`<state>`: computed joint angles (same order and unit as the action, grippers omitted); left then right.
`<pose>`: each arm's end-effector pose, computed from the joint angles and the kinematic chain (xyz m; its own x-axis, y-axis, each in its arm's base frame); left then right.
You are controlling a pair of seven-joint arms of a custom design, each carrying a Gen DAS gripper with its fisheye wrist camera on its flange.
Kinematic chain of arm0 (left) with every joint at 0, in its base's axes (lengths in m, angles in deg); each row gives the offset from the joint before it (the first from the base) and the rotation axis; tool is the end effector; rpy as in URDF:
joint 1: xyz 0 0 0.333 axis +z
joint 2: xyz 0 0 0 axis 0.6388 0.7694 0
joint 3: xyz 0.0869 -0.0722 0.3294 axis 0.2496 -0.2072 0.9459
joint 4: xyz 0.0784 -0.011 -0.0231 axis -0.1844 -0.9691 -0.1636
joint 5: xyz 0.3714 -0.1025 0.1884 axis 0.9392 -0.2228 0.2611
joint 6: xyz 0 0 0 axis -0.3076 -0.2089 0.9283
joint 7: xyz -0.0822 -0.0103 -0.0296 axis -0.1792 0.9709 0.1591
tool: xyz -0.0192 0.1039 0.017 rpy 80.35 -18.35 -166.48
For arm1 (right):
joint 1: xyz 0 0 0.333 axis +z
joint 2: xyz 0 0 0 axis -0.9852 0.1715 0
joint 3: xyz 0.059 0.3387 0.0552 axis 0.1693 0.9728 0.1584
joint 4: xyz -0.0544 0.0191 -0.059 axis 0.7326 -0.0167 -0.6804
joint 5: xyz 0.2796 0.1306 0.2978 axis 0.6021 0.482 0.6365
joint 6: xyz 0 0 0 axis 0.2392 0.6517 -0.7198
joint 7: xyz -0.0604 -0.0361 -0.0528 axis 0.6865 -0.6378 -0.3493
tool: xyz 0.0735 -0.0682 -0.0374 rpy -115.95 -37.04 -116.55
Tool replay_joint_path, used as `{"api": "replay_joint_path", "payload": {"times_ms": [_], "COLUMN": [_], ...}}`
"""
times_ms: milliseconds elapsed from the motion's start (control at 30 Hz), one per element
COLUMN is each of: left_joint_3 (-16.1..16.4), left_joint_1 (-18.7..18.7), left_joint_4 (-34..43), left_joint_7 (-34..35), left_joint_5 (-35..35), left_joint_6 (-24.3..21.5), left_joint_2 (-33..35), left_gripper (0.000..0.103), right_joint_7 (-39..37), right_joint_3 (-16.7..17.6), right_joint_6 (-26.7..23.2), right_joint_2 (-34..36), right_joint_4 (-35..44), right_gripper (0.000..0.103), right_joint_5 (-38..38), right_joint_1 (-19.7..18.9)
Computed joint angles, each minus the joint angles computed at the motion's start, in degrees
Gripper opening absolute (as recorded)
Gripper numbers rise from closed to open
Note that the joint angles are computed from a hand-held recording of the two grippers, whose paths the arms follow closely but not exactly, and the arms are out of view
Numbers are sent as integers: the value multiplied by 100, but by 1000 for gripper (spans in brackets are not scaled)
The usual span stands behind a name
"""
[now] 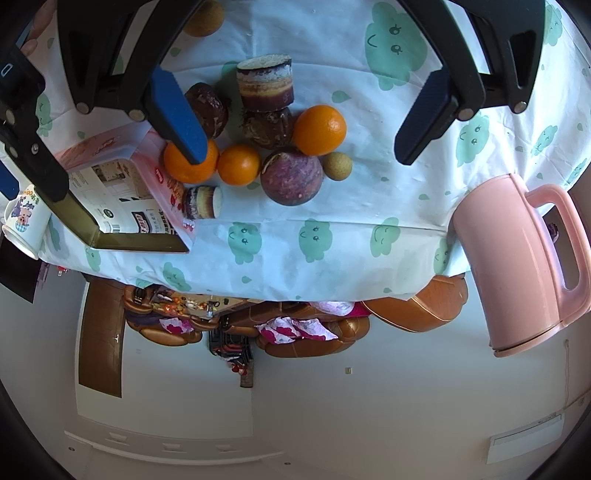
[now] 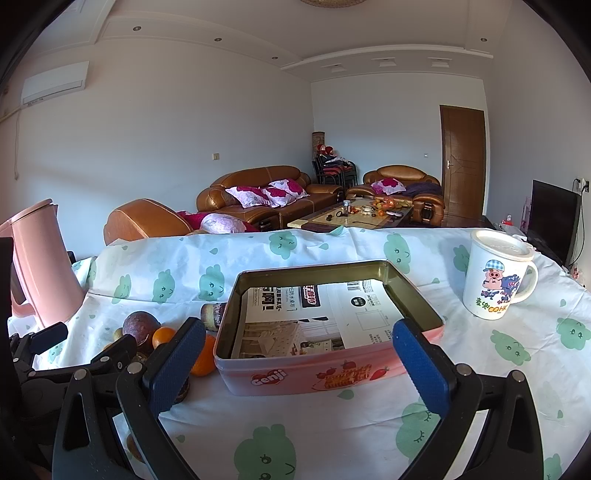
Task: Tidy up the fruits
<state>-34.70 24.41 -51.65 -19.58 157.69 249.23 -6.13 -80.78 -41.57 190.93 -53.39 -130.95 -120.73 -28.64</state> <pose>0.5952 -0.2979 0.4610 -0.3503 -0.9362 -0.0299 -0.4984 0.2133 -0.8403 0.5121 0.5626 0.4685 -0.4567 -0.8872 -0.0654 -0.3315 0.2379 -0.9129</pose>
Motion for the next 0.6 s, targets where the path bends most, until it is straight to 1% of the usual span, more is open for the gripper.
{"api": "replay_joint_path", "payload": {"times_ms": [67, 167, 233, 267, 333, 400, 433, 500, 533, 567, 600], "left_joint_3": [39, 12, 46, -8, -1, -77, -228, -381, -477, -470, -297], "left_joint_1": [-32, -13, -49, 10, 16, 106, 268, 429, 537, 569, 457], "left_joint_4": [-11, -55, -85, -92, -131, -202, -260, -447, -515, -536, -588], "left_joint_7": [-148, -146, -364, -246, -368, -161, 310, 926, 1317, 1547, 1450], "left_joint_5": [119, 81, 258, 127, 190, -83, -576, -1204, -1554, -1718, -1559], "left_joint_6": [11, -12, -27, -29, -12, 5, 18, 21, 1, -11, -19], "left_joint_2": [9, -16, -52, -54, -87, -115, -118, -193, -217, -227, -295], "left_gripper": [103, 103, 103, 103, 103, 103, 103, 103, 103, 103, 103], "right_joint_7": [17, 0, -11, -24, -52, -82, -103, -187, -271, -304, -356], "right_joint_3": [7, 13, 16, 21, 23, 17, 18, 31, 50, 57, 78], "right_joint_6": [6, 41, 79, 114, 177, 239, 281, 433, 622, 762, 1043], "right_joint_2": [8, 16, 21, 29, 36, 27, 20, 8, -15, -47, -99], "right_joint_4": [-16, -14, -11, -6, -1, -3, -8, -20, -51, -99, -178], "right_gripper": [102, 102, 102, 102, 102, 102, 102, 102, 102, 102, 102], "right_joint_5": [-4, 12, 26, 41, 66, 83, 93, 118, 143, 161, 186], "right_joint_1": [15, 7, 2, -6, -18, -31, -42, -79, -130, -164, -239]}}
